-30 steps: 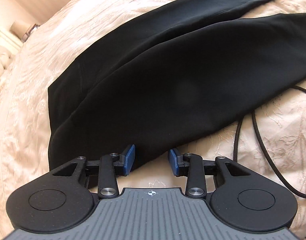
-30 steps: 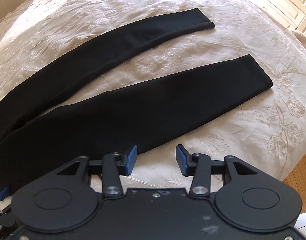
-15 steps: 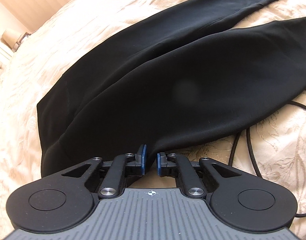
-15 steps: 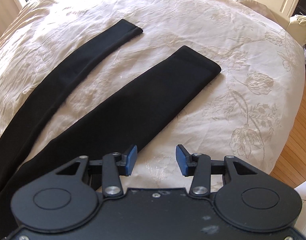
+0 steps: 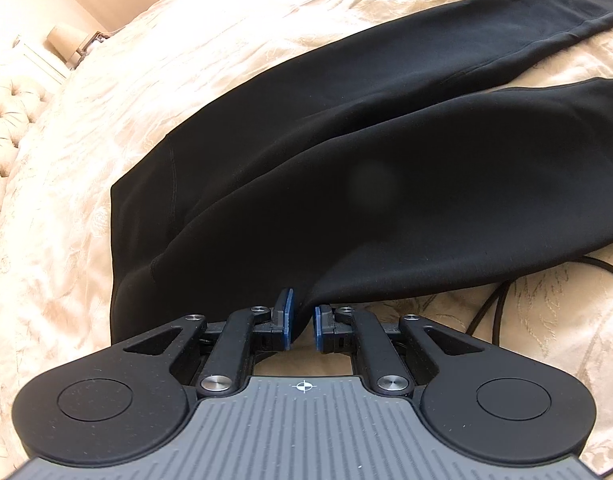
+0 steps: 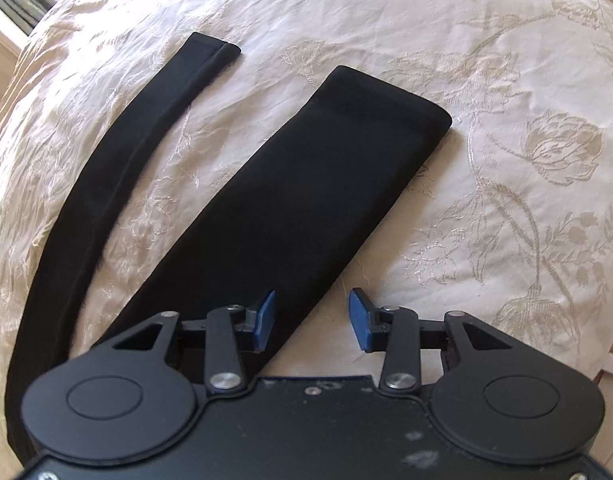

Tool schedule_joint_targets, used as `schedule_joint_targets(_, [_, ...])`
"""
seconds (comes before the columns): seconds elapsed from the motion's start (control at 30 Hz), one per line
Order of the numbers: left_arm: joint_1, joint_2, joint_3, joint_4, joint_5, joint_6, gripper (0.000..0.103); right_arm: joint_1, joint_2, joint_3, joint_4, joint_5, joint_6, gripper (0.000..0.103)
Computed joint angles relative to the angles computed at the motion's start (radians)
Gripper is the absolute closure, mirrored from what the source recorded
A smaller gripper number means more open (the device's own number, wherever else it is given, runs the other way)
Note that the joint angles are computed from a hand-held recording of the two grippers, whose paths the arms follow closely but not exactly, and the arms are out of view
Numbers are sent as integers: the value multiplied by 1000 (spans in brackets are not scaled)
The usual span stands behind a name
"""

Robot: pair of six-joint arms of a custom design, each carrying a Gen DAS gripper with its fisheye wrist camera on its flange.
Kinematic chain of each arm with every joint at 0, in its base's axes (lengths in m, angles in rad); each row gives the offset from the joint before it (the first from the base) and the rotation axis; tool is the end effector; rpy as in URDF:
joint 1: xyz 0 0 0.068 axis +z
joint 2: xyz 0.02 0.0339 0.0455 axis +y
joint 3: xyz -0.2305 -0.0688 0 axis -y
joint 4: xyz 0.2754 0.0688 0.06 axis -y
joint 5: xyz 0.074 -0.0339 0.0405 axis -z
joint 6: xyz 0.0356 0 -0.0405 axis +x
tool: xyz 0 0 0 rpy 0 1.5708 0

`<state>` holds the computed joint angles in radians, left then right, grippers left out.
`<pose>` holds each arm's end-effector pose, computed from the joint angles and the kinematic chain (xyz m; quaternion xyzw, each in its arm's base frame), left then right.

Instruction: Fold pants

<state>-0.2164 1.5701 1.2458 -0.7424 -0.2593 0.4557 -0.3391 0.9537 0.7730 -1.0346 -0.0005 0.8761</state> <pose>0.3461 -0.0667 0.2182 0.2862 0.9172 0.1538 0.2306 0.1947 -0.0687 0.2083 0.5619 0.8081 0.0471 0.1704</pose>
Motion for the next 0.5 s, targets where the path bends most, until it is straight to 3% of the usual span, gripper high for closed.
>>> schedule_joint_targets(0.03, [-4,2,12,-9,-4,-10,93,-19,-11,-8,10,-31,1,90])
schedule_joint_targets(0.07, [-5,7,28,-18,-5,-16,93,-37,-12,-9,16,-54,-2,93])
schedule_joint_targets(0.27, [-26,41,134,-66,-12,-53,93,-68,22,58,46,-77,-71,95])
schedule_joint_targets(0.5, [-37,161,309,-95,-13,-55,93,-26,168,201,86,-38,-123,97])
